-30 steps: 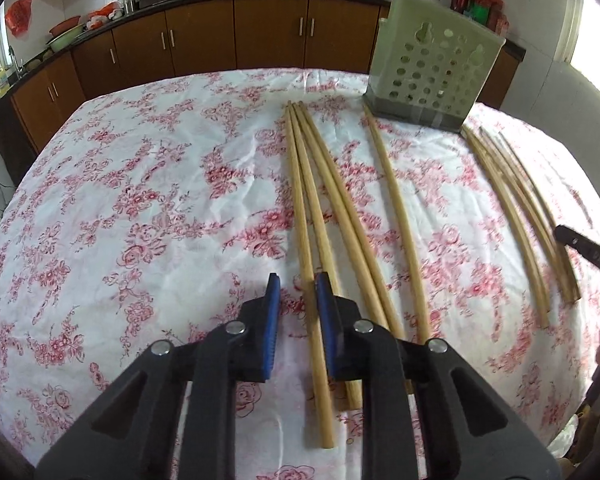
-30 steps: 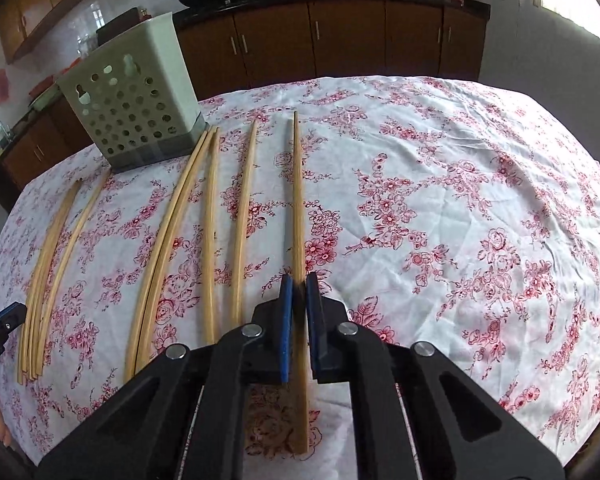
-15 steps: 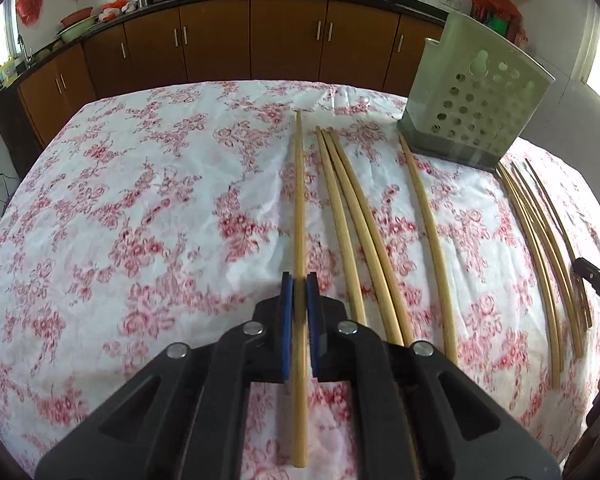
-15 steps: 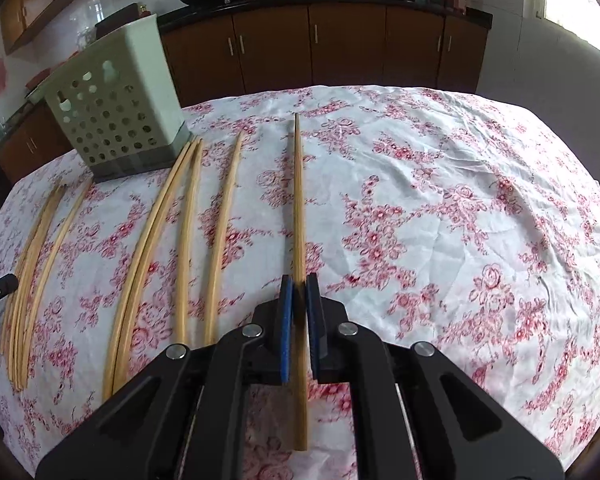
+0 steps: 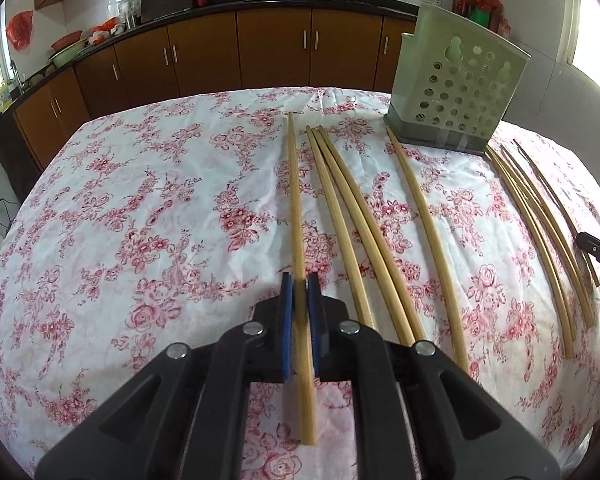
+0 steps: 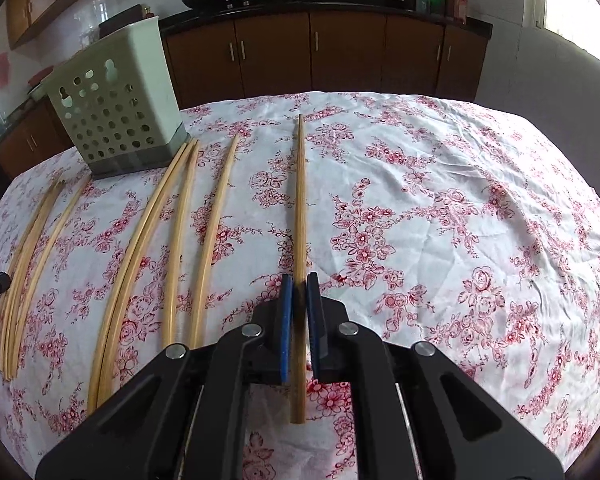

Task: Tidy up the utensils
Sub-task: 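Lift the left tool's chopstick upright toward the green holder while the right tool carries its own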

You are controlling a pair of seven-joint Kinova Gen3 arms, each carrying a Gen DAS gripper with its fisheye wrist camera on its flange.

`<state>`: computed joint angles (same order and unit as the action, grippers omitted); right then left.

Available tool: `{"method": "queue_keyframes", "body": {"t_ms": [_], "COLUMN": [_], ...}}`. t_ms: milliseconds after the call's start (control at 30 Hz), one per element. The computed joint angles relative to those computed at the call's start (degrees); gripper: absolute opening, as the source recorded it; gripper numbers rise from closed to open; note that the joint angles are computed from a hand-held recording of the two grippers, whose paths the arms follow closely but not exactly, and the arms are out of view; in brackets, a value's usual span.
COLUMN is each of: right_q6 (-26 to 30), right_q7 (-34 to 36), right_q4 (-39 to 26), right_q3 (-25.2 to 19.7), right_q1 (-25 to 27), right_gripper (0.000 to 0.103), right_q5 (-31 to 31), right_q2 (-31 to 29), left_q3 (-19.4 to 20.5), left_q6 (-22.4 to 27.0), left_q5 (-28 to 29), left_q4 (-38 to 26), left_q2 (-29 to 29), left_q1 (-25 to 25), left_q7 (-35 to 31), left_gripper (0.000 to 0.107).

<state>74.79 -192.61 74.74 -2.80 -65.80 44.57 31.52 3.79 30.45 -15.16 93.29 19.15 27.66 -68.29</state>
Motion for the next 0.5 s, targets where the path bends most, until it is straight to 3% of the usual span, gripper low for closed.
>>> {"method": "queue_keyframes", "body": {"t_ms": [233, 500], "right_q6": [0.75, 11.99], "right_q7": [-2.61, -2.74], "right_q4": [1.27, -2.43], "right_q3": [0.56, 0.92], "right_q1": [-1.85, -7.22], "right_gripper": [0.008, 0.008], "right_q5": [2.76, 16.24], "right_q2": [-1.93, -2.97], "left_q3": [-0.49, -2.19], "left_q6": [1.32, -7.88], "left_q5": [-1.7, -6.25], "left_q4": [-0.69, 2.06], "left_q2": [-0.67, -9.34], "left_q1": [0.83, 0.3], "left_q7": [0.48, 8.47], "left_gripper": [0.008, 0.009]}}
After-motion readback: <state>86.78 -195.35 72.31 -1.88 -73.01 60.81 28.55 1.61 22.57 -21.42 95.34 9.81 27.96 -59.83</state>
